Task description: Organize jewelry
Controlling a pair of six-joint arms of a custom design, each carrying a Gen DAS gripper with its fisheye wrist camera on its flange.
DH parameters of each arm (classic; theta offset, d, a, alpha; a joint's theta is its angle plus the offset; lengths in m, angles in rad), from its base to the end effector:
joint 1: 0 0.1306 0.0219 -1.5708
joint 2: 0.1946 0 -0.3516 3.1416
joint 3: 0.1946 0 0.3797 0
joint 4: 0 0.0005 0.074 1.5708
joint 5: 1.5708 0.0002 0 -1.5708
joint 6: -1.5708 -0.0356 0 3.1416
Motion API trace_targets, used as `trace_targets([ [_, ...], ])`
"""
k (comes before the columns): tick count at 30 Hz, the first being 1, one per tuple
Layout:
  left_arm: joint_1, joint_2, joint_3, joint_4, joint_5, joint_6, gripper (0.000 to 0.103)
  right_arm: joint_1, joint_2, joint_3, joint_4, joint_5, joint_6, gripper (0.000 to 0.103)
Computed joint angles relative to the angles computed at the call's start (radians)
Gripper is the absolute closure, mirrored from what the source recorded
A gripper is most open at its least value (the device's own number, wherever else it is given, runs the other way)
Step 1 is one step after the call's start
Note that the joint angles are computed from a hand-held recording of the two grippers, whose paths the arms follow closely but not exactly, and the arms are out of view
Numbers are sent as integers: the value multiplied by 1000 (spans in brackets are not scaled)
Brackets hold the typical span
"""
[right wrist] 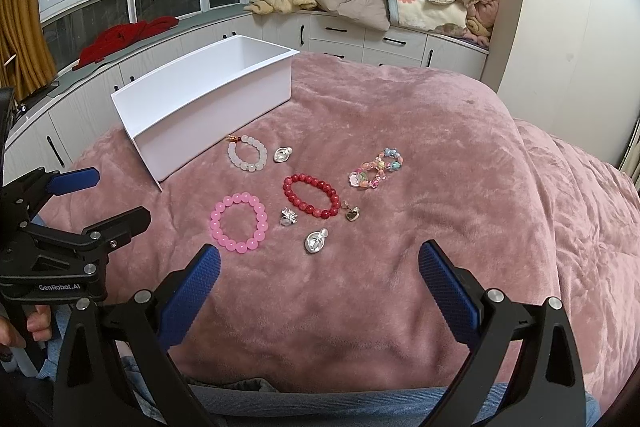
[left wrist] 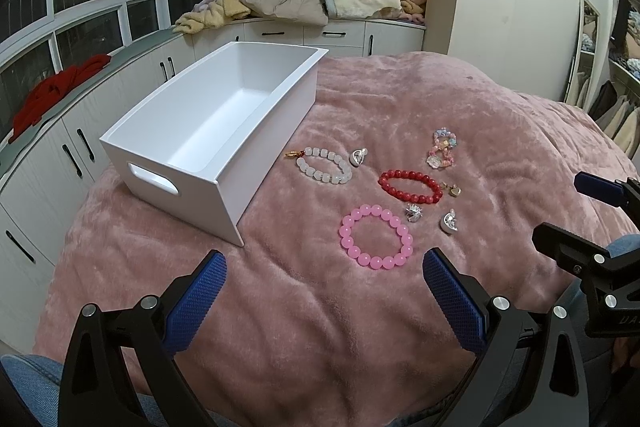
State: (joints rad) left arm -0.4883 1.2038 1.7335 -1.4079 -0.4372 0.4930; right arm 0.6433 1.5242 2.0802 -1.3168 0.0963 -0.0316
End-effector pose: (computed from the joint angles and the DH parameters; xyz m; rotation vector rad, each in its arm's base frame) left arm 0.3221 -0.1546 0.5869 -0.1927 2.3352 0.0605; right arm 0.3827 0.2820 0.6032 -0.6578 2.2437 0.2255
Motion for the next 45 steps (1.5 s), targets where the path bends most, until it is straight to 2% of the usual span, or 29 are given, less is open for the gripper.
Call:
trace_targets([
  [45, -10, 8, -2, 1, -5, 3, 3, 2, 6, 8, -10, 0, -1, 5],
])
